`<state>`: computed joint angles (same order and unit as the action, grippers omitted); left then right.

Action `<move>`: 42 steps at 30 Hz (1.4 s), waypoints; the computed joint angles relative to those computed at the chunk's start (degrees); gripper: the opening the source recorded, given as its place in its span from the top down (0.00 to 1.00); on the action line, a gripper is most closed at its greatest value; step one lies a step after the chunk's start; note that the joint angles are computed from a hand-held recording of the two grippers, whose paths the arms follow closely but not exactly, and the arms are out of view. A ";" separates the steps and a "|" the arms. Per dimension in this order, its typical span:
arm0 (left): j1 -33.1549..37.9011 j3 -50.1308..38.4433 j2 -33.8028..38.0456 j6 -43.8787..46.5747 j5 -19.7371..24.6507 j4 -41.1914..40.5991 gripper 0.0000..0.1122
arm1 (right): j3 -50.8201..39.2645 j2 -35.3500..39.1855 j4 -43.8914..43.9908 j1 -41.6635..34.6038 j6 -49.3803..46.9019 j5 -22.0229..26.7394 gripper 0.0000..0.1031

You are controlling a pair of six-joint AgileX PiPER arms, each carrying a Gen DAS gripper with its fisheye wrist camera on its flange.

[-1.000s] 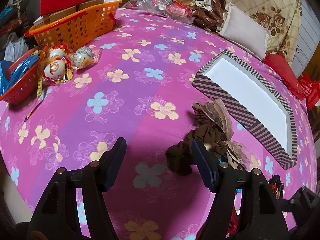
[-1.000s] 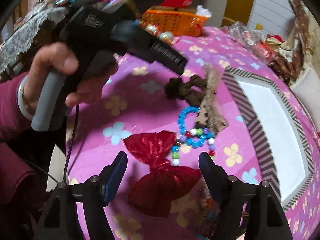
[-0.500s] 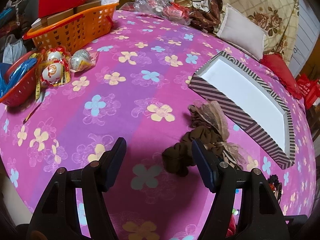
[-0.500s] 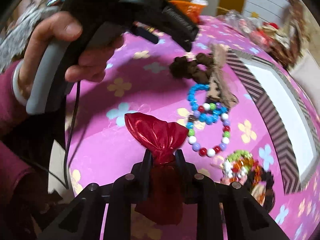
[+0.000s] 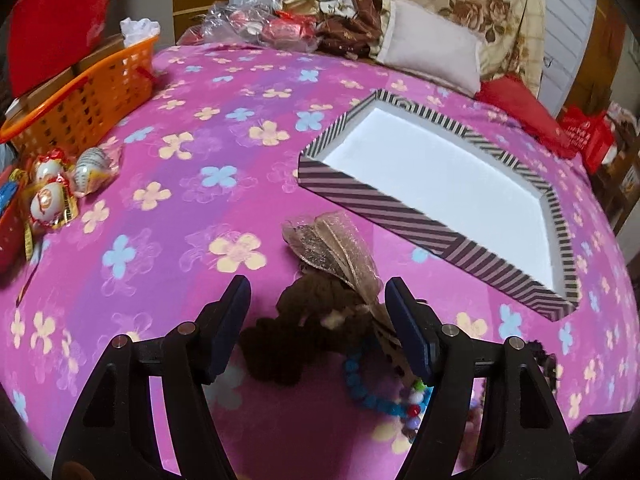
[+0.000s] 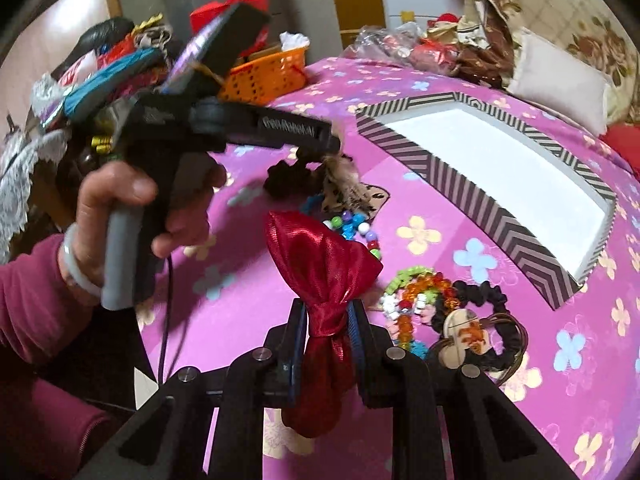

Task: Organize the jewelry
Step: 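Close the left gripper on the brown leopard-print bow while the right gripper holds the red bow, then carry both held bows over the white tray with both grippers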

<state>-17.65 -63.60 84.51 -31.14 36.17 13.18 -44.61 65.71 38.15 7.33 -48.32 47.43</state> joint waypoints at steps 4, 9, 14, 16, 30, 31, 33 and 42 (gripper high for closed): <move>0.21 -1.36 3.37 2.18 0.52 -2.36 0.38 | -0.14 0.92 1.77 -0.20 -0.79 0.56 0.81; 2.37 -0.68 3.76 7.75 -1.01 -8.63 0.71 | 0.38 1.33 2.51 0.25 -1.44 -0.03 0.81; 3.10 0.69 1.18 10.24 -1.18 -10.84 0.93 | 0.49 0.27 1.96 0.04 -0.43 -0.69 0.81; 3.92 1.37 -0.65 12.71 -1.38 -13.34 0.96 | 0.45 -0.22 2.23 -0.61 -0.48 -0.57 0.81; 5.07 3.89 -8.38 14.88 0.28 -15.97 0.96 | 0.71 -3.51 3.63 -4.26 1.22 0.62 0.81; 4.99 4.03 -8.95 14.79 0.41 -15.74 0.96 | 0.59 -3.57 2.98 -3.72 2.37 0.28 0.81; 4.44 4.40 -10.28 13.74 0.48 -14.57 0.96 | 0.57 -3.70 -1.69 0.08 8.43 -2.91 0.80; 4.15 4.97 -11.21 9.53 0.59 -10.48 0.96 | -0.77 4.21 -14.20 12.49 28.30 -11.43 0.57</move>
<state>-13.50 -58.63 73.30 -21.61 36.76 2.70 -45.38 69.92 23.95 19.82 -20.02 36.01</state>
